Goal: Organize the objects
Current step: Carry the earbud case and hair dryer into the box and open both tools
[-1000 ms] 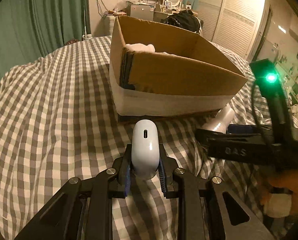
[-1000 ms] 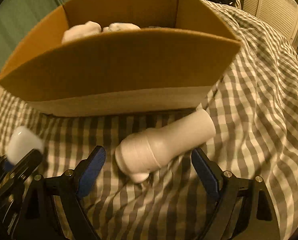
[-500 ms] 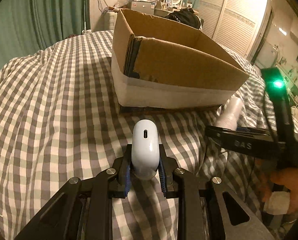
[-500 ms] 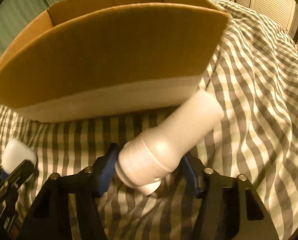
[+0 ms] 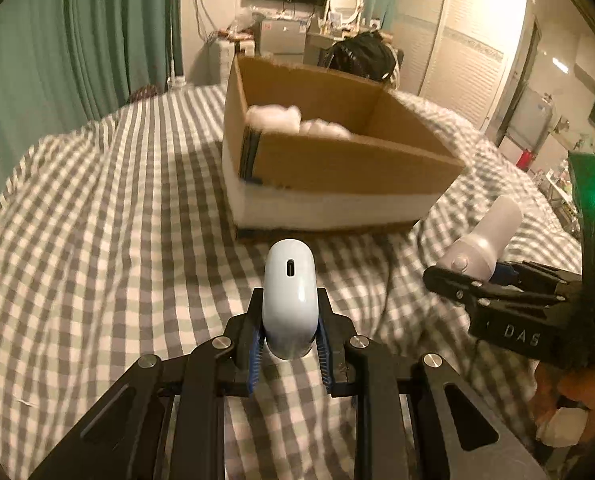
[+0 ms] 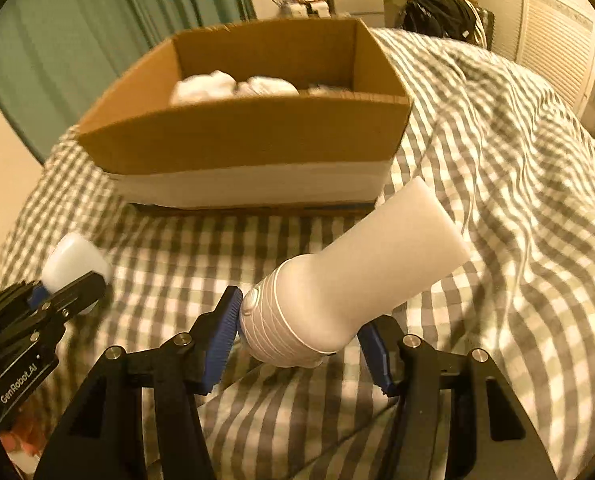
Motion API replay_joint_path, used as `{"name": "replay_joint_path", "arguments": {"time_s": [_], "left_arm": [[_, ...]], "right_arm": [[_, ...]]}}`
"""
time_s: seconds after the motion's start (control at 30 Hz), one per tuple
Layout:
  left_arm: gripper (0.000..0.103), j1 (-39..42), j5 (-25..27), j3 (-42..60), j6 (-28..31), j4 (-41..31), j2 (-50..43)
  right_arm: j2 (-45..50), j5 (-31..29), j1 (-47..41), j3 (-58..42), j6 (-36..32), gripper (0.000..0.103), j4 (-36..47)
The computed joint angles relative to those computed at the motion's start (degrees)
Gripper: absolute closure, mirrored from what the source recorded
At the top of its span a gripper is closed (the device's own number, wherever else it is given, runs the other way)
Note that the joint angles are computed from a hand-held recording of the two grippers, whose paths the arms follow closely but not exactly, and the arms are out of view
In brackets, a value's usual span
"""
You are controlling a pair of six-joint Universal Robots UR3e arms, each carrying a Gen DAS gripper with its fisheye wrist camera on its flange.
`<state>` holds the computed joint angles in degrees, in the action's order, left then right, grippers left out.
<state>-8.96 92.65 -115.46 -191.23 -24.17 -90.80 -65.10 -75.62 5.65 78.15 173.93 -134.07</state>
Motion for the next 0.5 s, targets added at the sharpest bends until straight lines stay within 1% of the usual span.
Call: {"name": "replay_joint_path", "arguments": {"time_s": [0.03, 0.1, 0.13, 0.23, 0.3, 0.37, 0.5], "left_arm": [[0.08, -0.4, 0.1, 0.9, 0.1, -0.7, 0.5], [0.08, -0.6, 0.0, 2.6, 0.4, -1.7, 1.0], [0.08, -0.8, 0.0, 3.8, 0.5, -2.5, 1.0], [0.08, -0.9, 0.0, 7.7, 1.6, -4.4, 0.8], [0.08, -1.0, 0.5, 11.5, 2.0, -5.8, -0.5], [0.08, -0.8, 0.7, 15.3, 2.6, -7.0, -2.0], [0.08, 0.8, -1.1, 23.7, 3.6, -8.9, -6.0]], "right_arm": [[-1.5, 0.8, -0.3, 1.1, -0.7, 0.047, -0.3], [-1.1, 0.7, 0.8, -1.2, -0.4, 0.047, 0.0], [-0.6, 0.5, 1.5, -4.1, -0.7, 0.047, 0.9], [-1.1, 1.1, 1.5, -6.5, -1.8, 0.047, 1.0], [-1.1, 1.7, 1.9, -10.0, -2.5, 0.047, 3.5], [1.3, 2.7, 2.2, -16.4, -2.7, 0.047, 4.9], [4.8, 5.8, 1.5, -26.0, -3.6, 0.047, 7.7]]}}
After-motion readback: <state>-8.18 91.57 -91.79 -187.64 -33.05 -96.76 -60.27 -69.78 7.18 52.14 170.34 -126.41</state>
